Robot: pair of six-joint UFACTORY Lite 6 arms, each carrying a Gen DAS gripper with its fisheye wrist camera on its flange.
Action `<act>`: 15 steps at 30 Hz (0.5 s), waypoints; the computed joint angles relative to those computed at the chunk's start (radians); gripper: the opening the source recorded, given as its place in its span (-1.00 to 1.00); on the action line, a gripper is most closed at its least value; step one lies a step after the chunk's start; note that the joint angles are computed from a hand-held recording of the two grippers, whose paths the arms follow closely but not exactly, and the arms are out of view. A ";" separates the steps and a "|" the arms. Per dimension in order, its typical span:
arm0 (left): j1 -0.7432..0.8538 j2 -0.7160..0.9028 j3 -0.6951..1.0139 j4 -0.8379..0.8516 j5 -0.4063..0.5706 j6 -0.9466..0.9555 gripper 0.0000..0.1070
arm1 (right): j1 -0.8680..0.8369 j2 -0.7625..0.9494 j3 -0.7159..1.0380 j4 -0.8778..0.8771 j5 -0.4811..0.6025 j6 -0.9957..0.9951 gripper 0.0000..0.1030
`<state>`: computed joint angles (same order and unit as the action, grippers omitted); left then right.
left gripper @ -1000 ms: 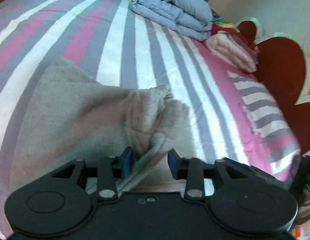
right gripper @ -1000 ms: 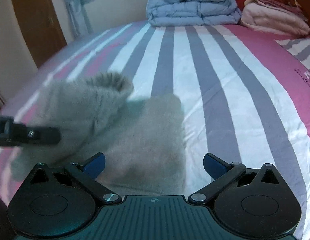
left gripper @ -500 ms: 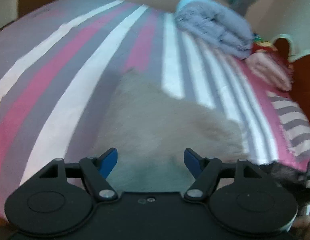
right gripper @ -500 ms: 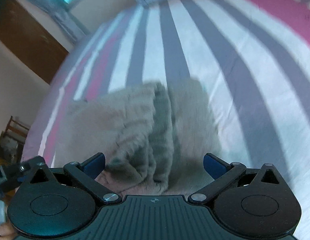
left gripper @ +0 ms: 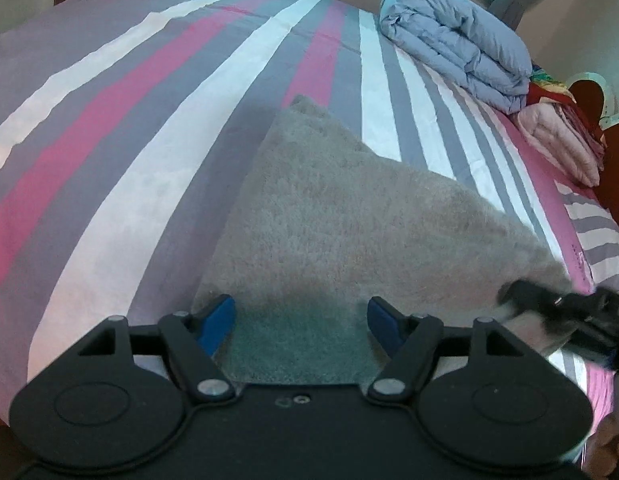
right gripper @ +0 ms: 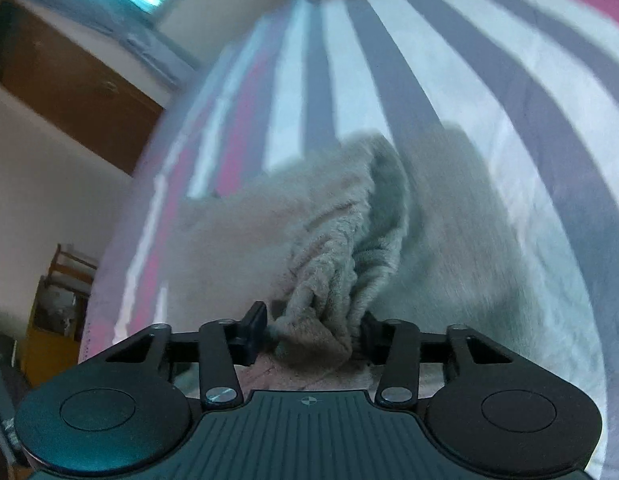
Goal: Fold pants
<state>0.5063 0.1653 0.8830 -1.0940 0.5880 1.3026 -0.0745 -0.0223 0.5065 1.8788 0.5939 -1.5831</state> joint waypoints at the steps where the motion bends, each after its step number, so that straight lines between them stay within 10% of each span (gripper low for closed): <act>1: -0.001 -0.004 0.000 -0.004 0.004 0.002 0.22 | 0.027 -0.065 -0.015 0.019 -0.032 -0.030 -0.17; 9: -0.029 -0.044 -0.029 -0.011 0.032 0.004 0.22 | 0.047 -0.304 -0.067 -0.094 -0.150 -0.042 -0.19; 15: -0.106 -0.069 -0.096 -0.032 -0.067 0.067 0.25 | -0.099 -0.118 -0.097 -0.058 -0.116 -0.217 -0.17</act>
<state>0.3999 0.0963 0.7866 -1.1263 0.5208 1.3700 -0.1730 -0.1403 0.4092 1.8206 0.4784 -1.8004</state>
